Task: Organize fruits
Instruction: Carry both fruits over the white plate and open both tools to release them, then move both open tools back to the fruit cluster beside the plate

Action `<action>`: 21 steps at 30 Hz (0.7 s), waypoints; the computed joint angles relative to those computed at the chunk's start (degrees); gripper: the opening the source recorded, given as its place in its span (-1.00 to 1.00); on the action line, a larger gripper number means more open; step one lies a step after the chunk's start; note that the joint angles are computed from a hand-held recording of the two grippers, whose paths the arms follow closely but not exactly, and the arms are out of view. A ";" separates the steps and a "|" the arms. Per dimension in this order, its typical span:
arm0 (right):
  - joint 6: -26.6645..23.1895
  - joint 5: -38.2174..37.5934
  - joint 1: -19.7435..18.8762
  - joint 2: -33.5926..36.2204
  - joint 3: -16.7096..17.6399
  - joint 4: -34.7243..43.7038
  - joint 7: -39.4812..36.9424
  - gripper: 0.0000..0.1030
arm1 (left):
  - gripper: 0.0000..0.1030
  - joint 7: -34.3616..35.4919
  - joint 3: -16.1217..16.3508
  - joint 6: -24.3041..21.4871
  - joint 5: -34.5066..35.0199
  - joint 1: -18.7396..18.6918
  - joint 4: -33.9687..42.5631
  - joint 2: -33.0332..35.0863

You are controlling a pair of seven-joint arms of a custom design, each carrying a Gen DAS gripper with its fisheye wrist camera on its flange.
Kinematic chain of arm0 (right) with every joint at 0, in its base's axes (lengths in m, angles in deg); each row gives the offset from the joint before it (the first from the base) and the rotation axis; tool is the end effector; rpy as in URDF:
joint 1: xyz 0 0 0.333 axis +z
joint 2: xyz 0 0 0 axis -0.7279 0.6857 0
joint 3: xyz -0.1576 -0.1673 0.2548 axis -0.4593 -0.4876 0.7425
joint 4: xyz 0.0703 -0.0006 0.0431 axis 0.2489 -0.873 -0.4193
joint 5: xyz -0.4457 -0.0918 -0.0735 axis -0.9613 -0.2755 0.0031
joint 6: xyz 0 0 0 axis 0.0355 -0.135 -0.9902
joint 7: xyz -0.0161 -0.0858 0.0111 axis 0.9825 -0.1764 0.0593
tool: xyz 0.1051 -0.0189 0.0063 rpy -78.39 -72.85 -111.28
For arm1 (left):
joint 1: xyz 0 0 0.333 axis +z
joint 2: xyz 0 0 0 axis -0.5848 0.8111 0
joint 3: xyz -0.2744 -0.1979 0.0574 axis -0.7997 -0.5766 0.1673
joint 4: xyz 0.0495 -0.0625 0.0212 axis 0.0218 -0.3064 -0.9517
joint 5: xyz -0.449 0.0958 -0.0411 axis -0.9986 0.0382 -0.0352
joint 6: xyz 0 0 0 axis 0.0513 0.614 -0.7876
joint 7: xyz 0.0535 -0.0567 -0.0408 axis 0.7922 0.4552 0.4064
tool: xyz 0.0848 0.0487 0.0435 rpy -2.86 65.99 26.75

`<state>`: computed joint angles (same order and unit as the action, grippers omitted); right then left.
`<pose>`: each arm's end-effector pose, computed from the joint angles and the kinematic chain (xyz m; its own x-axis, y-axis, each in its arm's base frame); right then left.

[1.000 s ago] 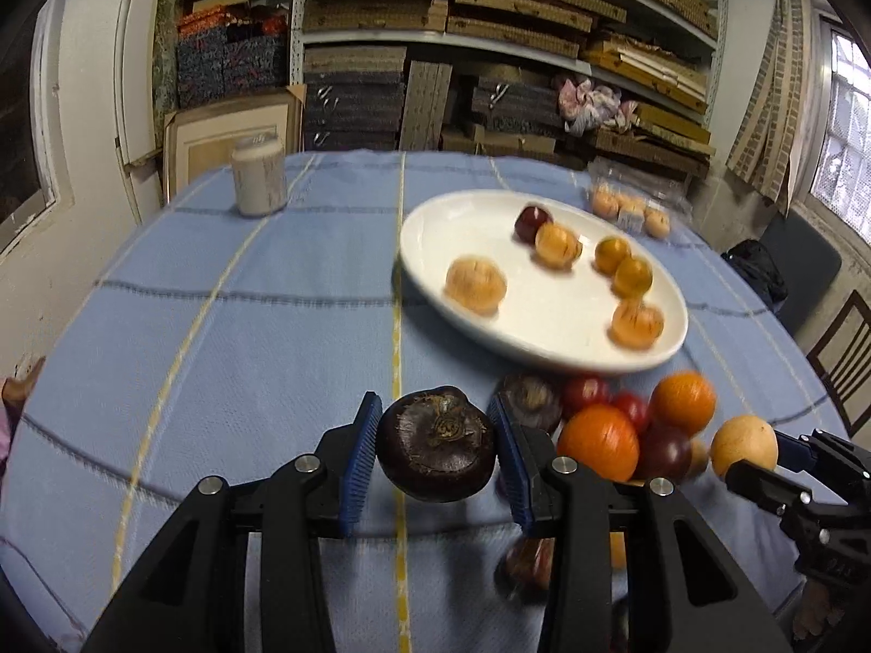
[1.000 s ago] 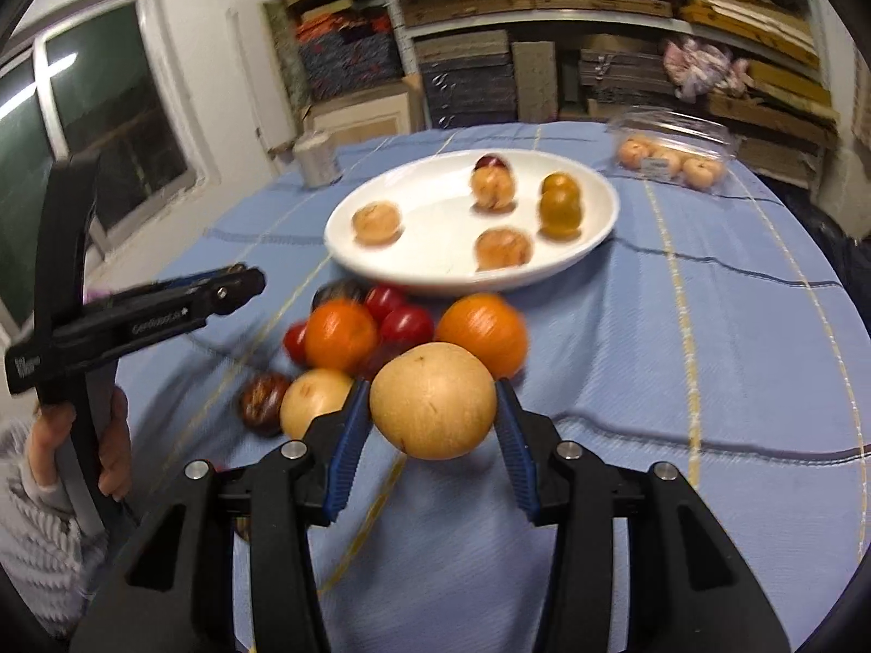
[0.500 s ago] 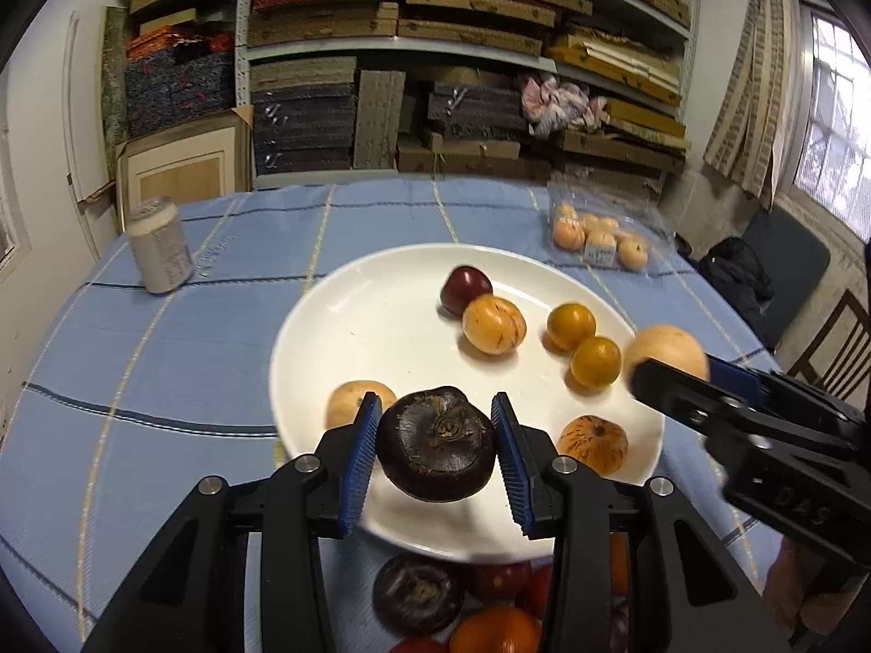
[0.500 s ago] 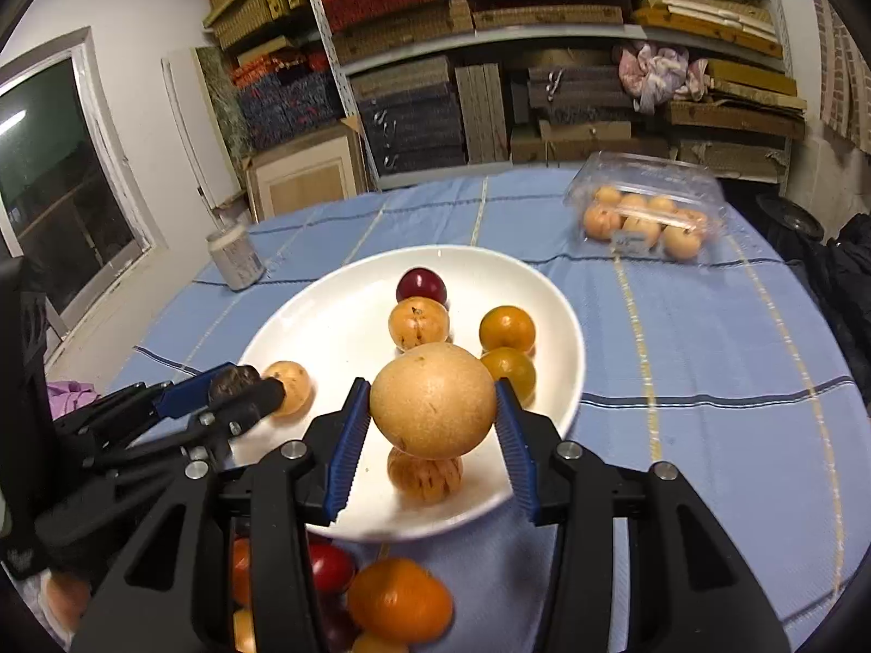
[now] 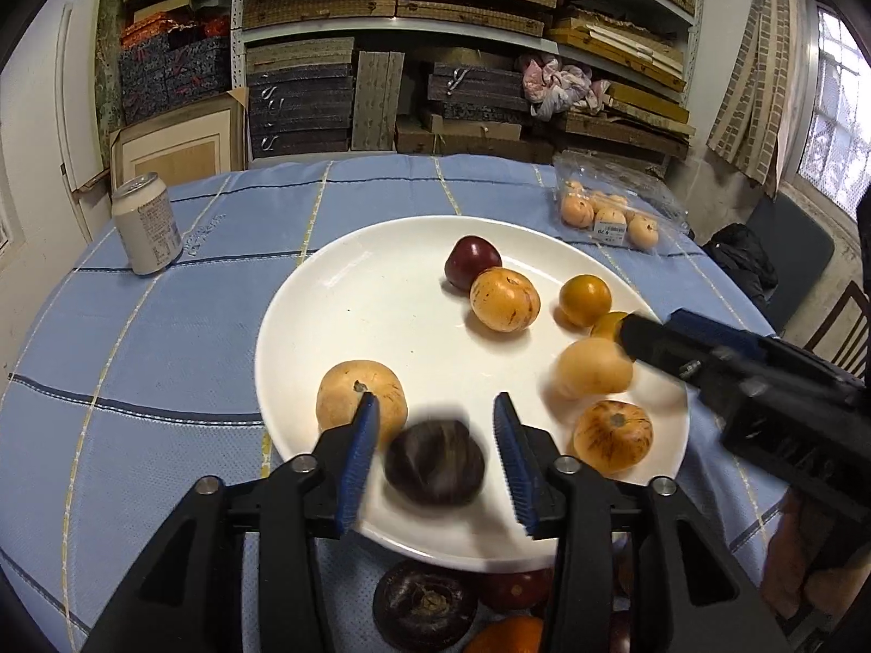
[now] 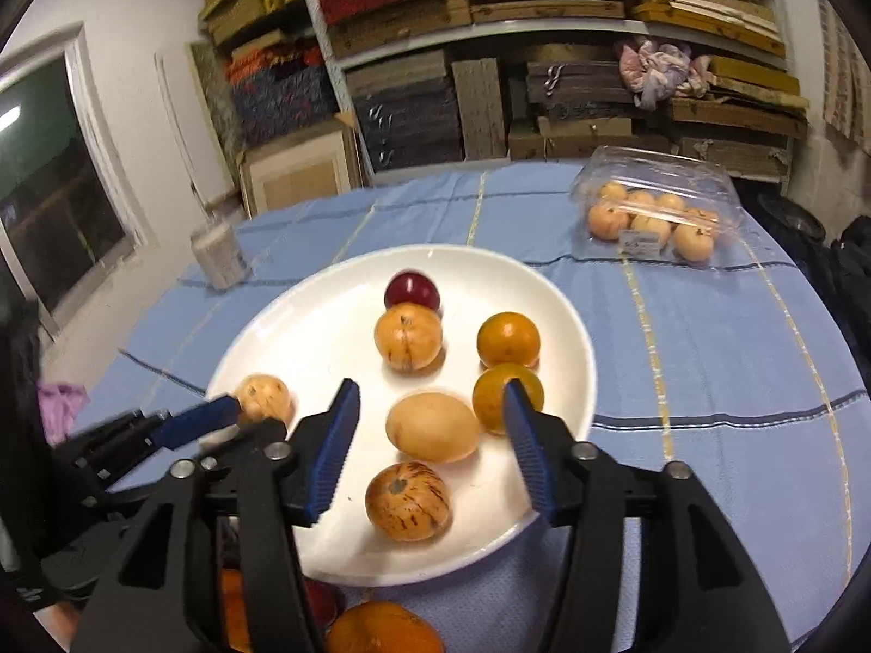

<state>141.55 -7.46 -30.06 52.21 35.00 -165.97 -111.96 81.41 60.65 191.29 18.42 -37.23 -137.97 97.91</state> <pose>0.6599 0.2123 0.4487 -0.2081 -0.9410 -0.2670 -0.5457 0.3382 -0.7667 0.7387 -0.1678 0.4789 -0.6001 -0.7958 0.0812 -0.5835 0.3660 -0.7250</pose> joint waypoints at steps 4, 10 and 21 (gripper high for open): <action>-0.10 -14.01 0.32 -5.47 -0.93 -3.54 14.87 0.18 | 0.11 2.60 -0.65 0.06 -4.10 1.70 -1.49 -1.93; -5.12 -27.08 -2.67 -13.13 3.59 -10.84 29.47 0.45 | 0.51 9.39 0.02 1.98 -14.04 3.35 -6.15 -6.82; -7.59 -16.98 -3.08 -16.22 9.64 -19.65 16.78 0.53 | 0.74 15.75 4.93 3.25 -22.25 2.90 -18.03 -15.11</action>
